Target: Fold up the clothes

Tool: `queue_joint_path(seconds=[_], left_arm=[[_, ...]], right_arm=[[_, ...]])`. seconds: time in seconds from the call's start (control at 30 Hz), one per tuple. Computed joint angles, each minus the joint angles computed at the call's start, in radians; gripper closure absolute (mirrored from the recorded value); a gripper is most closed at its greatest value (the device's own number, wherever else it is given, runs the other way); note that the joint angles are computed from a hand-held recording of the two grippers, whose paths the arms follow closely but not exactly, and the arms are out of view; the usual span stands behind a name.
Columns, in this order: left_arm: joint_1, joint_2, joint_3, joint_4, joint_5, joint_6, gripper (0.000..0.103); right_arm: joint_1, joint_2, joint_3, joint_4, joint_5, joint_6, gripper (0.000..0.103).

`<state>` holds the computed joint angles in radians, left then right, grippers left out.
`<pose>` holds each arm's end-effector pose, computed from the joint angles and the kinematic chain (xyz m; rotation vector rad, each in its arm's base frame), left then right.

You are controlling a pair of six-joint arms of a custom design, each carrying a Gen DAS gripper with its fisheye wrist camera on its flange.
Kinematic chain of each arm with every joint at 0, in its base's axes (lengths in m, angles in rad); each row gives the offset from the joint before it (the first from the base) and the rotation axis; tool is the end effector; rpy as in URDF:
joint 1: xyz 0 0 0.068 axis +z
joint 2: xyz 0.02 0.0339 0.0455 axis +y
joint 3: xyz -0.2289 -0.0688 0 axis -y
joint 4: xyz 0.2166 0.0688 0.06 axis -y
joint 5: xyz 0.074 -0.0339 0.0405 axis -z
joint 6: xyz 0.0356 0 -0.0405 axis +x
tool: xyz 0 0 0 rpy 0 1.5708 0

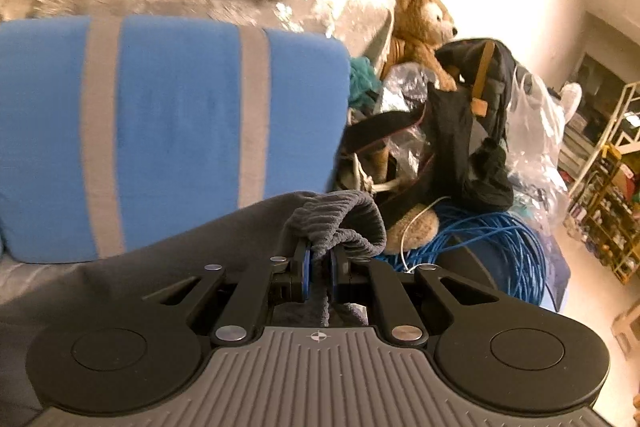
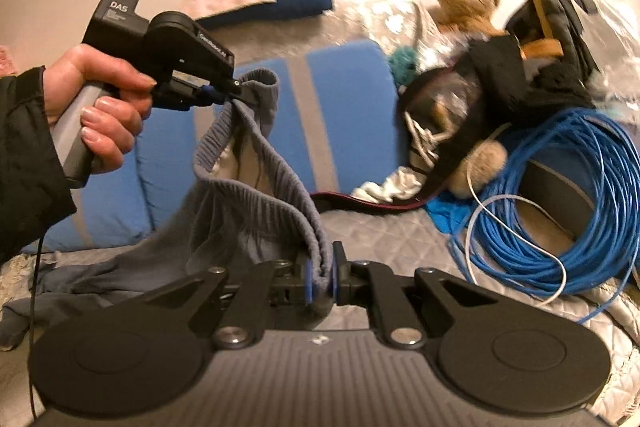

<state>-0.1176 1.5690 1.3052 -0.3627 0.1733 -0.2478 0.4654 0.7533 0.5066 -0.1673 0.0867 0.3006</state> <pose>0.3297 -0.0451 0.2799 -0.0460 2.2139 -0.3942 0.1604 0.0771 0.2313 -0.1085 2.0034 0.4086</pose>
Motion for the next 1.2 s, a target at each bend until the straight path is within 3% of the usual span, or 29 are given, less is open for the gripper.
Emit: queue_joint_path(seconds=[0.23,0.53,0.57,0.63,0.7,0.77,0.83,0.9,0.93,1.1,1.2], left_arm=[[-0.122,0.300,0.217,0.048,-0.123,-0.001,0.094],[-0.210,0.705,0.527,0.046,-0.190,0.034,0.094],[-0.217,0.762,0.598,0.013,-0.195,0.036,0.092],[-0.227,0.877,0.750,-0.072,-0.197,0.048,0.077],[-0.228,0.920,0.790,-0.069,-0.215,0.035,0.071],[-0.212,0.882,0.690,0.038,-0.164,0.018,0.061],[-0.192,0.830,0.587,0.117,-0.096,0.025,0.044],[-0.187,0.764,0.477,0.173,-0.089,0.056,0.044],[-0.187,0.724,0.410,0.207,-0.091,0.074,0.043],[-0.173,0.526,0.101,0.319,-0.096,0.178,0.042],[-0.153,0.405,-0.067,0.352,-0.095,0.265,0.042]], right_arm=[[-0.214,0.190,0.001,0.127,-0.171,-0.013,0.095],[-0.371,0.458,-0.013,0.277,-0.270,0.006,0.095],[-0.382,0.499,-0.013,0.295,-0.274,0.010,0.095],[-0.402,0.582,-0.009,0.330,-0.284,0.017,0.095],[-0.421,0.654,-0.009,0.365,-0.304,0.013,0.095],[-0.435,0.717,-0.004,0.392,-0.318,0.009,0.094],[-0.444,0.759,-0.004,0.424,-0.330,0.008,0.094],[-0.448,0.782,-0.001,0.435,-0.341,-0.006,0.090],[-0.448,0.784,0.000,0.429,-0.337,-0.017,0.075],[-0.470,0.711,-0.037,0.397,-0.335,-0.095,0.055],[-0.504,0.645,-0.084,0.390,-0.353,-0.161,0.034]])
